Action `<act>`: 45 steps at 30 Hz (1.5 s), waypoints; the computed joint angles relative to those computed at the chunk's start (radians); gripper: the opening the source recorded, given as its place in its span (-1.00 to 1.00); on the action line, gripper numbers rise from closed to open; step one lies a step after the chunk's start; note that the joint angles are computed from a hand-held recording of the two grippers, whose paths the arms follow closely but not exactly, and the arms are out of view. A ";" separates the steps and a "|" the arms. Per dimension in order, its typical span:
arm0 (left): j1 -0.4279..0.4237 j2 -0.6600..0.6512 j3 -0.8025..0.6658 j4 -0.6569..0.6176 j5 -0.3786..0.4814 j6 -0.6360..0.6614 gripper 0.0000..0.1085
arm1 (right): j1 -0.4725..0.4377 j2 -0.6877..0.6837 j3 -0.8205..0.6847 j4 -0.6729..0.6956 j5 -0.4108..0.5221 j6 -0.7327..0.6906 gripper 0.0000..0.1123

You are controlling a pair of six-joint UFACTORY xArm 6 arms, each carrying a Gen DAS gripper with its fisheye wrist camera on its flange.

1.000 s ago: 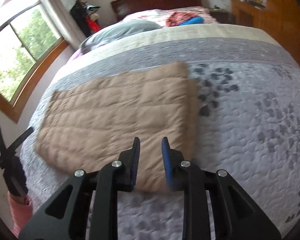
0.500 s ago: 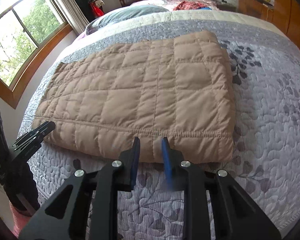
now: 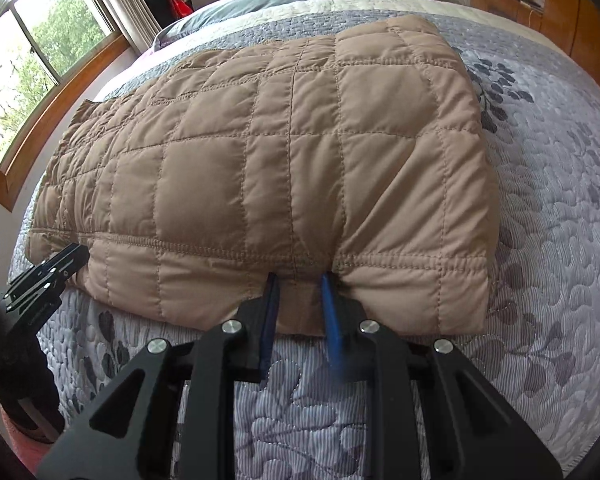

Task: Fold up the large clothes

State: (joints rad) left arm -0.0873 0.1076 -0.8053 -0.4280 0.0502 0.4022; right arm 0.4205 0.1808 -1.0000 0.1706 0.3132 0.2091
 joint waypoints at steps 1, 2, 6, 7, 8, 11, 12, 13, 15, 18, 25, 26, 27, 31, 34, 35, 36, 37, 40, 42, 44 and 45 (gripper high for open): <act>-0.001 0.004 0.000 -0.007 -0.005 0.007 -0.55 | 0.000 0.003 0.001 -0.004 -0.008 0.003 -0.61; -0.002 0.005 0.002 -0.009 -0.011 0.009 -0.55 | 0.001 0.005 0.002 -0.010 -0.014 0.009 -0.61; -0.010 0.006 0.009 -0.042 -0.027 0.041 -0.54 | 0.002 0.008 0.005 -0.027 -0.030 0.021 -0.61; -0.011 0.005 0.008 -0.050 -0.025 0.047 -0.54 | 0.003 0.007 0.005 -0.037 -0.030 0.031 -0.61; -0.012 0.005 0.004 -0.076 -0.017 0.066 -0.54 | 0.002 0.005 0.006 -0.044 -0.028 0.037 -0.61; -0.004 0.001 -0.016 -0.123 0.027 0.101 -0.54 | 0.003 -0.002 0.005 -0.017 -0.014 0.021 -0.61; 0.001 -0.003 -0.025 -0.143 0.053 0.116 -0.54 | 0.003 -0.007 0.002 0.003 -0.002 0.002 -0.61; 0.007 -0.009 -0.034 -0.166 0.079 0.132 -0.55 | 0.002 -0.016 0.003 0.041 0.005 -0.033 -0.57; 0.026 -0.035 -0.043 -0.228 0.145 0.183 -0.55 | 0.001 -0.048 0.019 0.139 0.007 -0.132 -0.50; 0.057 -0.098 -0.028 -0.300 0.189 0.260 -0.44 | -0.004 -0.121 0.072 0.230 -0.030 -0.229 -0.23; 0.193 -0.111 -0.122 -0.325 0.246 0.314 0.16 | -0.114 -0.217 0.071 0.615 0.025 -0.578 0.30; 0.217 -0.083 -0.160 -0.322 0.268 0.310 0.19 | -0.144 -0.203 0.047 0.655 0.053 -0.607 0.38; 0.238 -0.050 -0.202 -0.297 0.288 0.280 0.20 | -0.174 -0.178 0.014 0.697 0.082 -0.634 0.41; 0.312 0.106 -0.372 -0.220 0.380 0.167 0.25 | -0.281 -0.035 -0.136 0.803 0.256 -0.692 0.44; 0.354 0.204 -0.492 -0.347 0.541 0.246 0.25 | -0.305 0.070 -0.230 0.774 0.308 -0.661 0.44; 0.363 0.229 -0.522 -0.380 0.580 0.266 0.25 | -0.309 0.101 -0.257 0.770 0.321 -0.656 0.44; 0.372 0.259 -0.555 -0.405 0.621 0.285 0.25 | -0.312 0.122 -0.278 0.778 0.334 -0.662 0.44; 0.377 0.286 -0.585 -0.419 0.651 0.293 0.25 | -0.317 0.150 -0.304 0.802 0.354 -0.677 0.45; 0.389 0.360 -0.671 -0.447 0.729 0.280 0.25 | -0.325 0.214 -0.366 0.839 0.394 -0.691 0.48; 0.395 0.411 -0.734 -0.467 0.780 0.276 0.25 | -0.323 0.254 -0.405 0.833 0.406 -0.679 0.48; 0.394 0.448 -0.782 -0.469 0.812 0.273 0.25 | -0.328 0.282 -0.434 0.850 0.424 -0.690 0.51; 0.392 0.466 -0.807 -0.465 0.829 0.270 0.25 | -0.326 0.293 -0.446 0.858 0.423 -0.697 0.52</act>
